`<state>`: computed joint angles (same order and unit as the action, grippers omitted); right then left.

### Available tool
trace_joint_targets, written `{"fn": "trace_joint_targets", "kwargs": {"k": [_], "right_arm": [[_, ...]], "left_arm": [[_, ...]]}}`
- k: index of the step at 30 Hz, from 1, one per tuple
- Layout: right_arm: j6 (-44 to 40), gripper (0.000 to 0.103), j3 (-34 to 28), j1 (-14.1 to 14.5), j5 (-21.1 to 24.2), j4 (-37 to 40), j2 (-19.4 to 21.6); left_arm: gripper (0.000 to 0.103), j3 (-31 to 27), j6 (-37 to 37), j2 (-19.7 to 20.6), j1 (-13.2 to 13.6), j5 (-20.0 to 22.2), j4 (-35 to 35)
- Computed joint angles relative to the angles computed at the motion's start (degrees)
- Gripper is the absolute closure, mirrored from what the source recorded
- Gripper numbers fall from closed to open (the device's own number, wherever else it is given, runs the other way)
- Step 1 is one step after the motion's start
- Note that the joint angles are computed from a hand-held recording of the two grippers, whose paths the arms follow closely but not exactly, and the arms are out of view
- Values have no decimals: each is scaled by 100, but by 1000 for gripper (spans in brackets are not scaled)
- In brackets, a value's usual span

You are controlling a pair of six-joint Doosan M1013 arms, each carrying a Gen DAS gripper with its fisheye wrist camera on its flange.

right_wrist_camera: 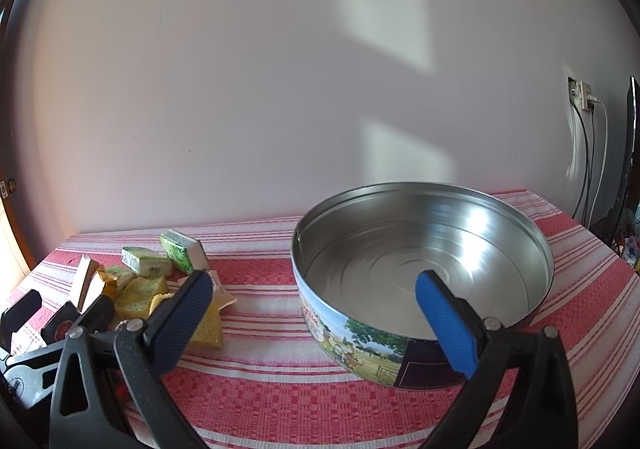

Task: Organize objects
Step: 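Move both tools toward the scattered items beside the metal tin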

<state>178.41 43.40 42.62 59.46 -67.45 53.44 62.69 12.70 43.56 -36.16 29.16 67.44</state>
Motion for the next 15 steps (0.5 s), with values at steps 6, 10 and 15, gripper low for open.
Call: {"fn": "trace_joint_targets", "kwargs": {"k": [6, 10, 15], "right_arm": [[-177, 0, -71, 6, -34, -20, 44], [-289, 0, -97, 16, -111, -36, 60], [-354, 0, -46, 31, -352, -65, 36]], "left_arm": [[1, 74, 104, -56, 21, 77, -216], [1, 303, -178, -199, 42, 172, -74], [1, 607, -204, -403, 137, 212, -244]]}}
